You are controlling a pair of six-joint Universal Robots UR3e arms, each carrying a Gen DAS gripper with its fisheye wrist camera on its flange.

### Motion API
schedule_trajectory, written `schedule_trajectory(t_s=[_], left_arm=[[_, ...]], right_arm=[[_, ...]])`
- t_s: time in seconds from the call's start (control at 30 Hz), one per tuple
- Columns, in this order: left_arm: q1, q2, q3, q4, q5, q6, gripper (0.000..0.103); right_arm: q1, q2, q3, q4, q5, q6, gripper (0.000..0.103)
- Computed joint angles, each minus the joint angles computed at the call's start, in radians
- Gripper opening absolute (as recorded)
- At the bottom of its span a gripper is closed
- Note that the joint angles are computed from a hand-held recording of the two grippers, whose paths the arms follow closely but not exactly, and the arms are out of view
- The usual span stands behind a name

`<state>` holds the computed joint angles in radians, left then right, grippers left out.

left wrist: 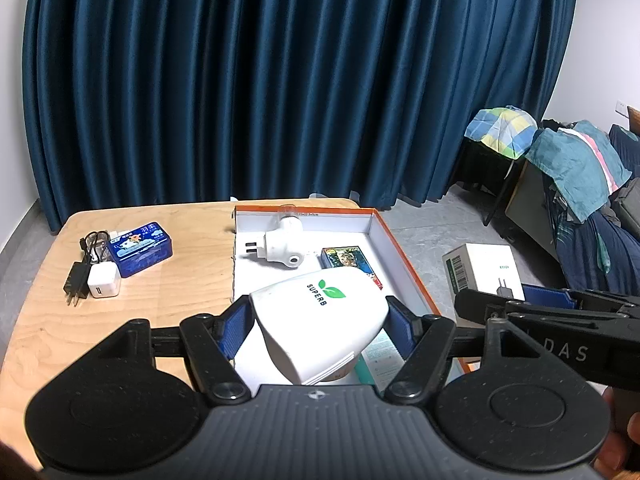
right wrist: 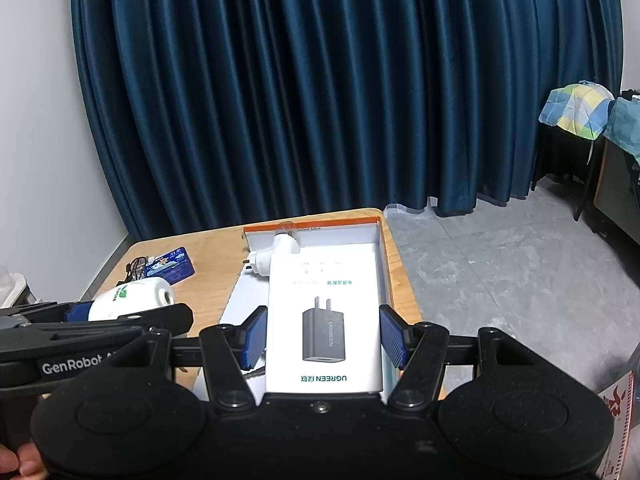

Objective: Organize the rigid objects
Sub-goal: 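Hold the SUPERB device above the tray with the left tool while the right tool holds the charger box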

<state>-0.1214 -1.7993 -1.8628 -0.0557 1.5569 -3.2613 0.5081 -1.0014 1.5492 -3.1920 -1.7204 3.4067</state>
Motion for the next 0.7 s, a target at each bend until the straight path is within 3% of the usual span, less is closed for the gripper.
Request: schedule_trajectory(t_s=[0.5, 0.7], left_arm=[[0.017, -0.028, 0.026, 0.004, -0.01, 0.007, 0.071], [0.039, -0.078, 0.096, -0.022, -0.045, 0.009, 0.071]], right_arm=[[-0.002, -0.007, 0.002, 0.02, 0.007, 0.004, 0.07], [-0.032, 0.028, -0.076, 0.065, 0.048, 0.003, 0.07]])
